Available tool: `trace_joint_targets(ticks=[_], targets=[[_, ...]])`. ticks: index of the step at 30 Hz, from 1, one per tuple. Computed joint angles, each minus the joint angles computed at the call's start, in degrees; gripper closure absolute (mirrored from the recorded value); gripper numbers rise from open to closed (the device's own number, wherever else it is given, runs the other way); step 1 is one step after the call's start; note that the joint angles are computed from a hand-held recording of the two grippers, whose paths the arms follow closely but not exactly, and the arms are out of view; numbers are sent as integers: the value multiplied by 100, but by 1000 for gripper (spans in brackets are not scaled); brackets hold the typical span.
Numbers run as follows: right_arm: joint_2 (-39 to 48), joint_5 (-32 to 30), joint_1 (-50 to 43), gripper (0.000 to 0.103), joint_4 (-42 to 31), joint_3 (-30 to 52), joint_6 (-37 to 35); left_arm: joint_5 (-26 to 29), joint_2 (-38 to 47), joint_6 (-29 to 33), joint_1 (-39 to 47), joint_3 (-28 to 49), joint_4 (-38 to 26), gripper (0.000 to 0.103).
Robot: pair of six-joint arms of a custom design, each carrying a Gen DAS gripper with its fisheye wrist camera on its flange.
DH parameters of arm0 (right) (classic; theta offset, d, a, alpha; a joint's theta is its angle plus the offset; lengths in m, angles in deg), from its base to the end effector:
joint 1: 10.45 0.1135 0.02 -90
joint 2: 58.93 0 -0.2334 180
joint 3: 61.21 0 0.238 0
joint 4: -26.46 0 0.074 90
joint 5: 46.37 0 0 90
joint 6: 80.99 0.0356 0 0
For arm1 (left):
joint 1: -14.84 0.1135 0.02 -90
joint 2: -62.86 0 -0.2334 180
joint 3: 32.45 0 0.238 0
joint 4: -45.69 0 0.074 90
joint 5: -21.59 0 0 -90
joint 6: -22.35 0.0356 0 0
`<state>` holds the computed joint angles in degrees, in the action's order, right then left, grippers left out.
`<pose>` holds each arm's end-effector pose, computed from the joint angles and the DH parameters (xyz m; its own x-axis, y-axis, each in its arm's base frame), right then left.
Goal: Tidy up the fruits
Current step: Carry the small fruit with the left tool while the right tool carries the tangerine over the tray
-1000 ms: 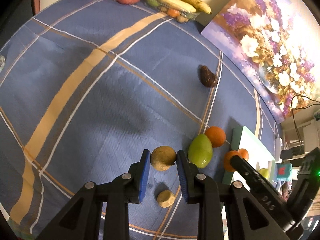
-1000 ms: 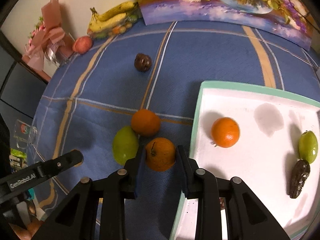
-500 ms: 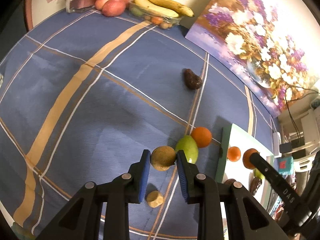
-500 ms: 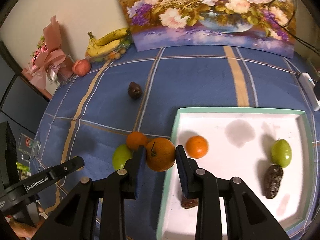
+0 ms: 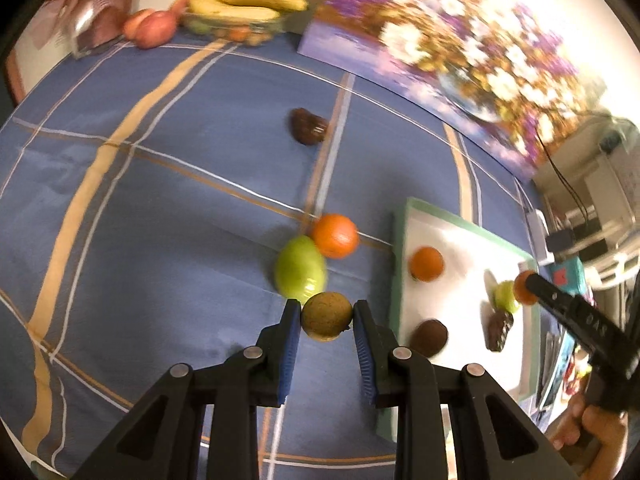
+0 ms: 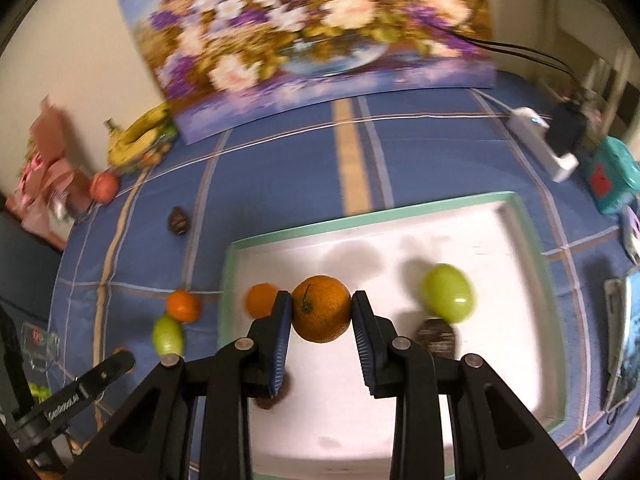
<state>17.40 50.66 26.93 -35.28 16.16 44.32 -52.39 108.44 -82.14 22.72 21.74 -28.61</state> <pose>0.2063 0.1521 0.2493 -0.8862 0.0448 -0.4610 -0.0523 0.9793 0.1958 0.1366 0.0090 0.2172 -0.8692 -0.3631 -0.3356 -0.2445 0.9056 -0.3465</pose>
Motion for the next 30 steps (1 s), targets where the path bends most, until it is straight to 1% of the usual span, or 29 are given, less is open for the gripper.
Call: trace_joint_targets(ticks=[3, 6, 9, 18, 21, 24, 30], targets=[[-247, 25, -265, 71, -146, -114, -65, -204, -22, -320, -671, -28, 119, 75], [-485, 65, -459, 71, -270, -207, -121, -514, 30, -752, -1527, -18, 255, 75], [-601, 312, -548, 71, -519, -186, -162, -756, 133, -1079, -2263, -35, 375, 75], [-994, 312, -1108, 71, -697, -393, -198, -1195, 714, -1793, -3889, -69, 753, 75], [-1118, 292, -1256, 71, -735, -448, -260, -1301, 860, -1939, -4217, -58, 839, 75], [-1187, 288, -1315, 71, -771, -468, -284, -1350, 975, -1994, -4364, -51, 891, 75], [-1151, 149, -1442, 71, -729, -573, -332, -1354, 1102, -1970, -4338, -86, 950, 75]])
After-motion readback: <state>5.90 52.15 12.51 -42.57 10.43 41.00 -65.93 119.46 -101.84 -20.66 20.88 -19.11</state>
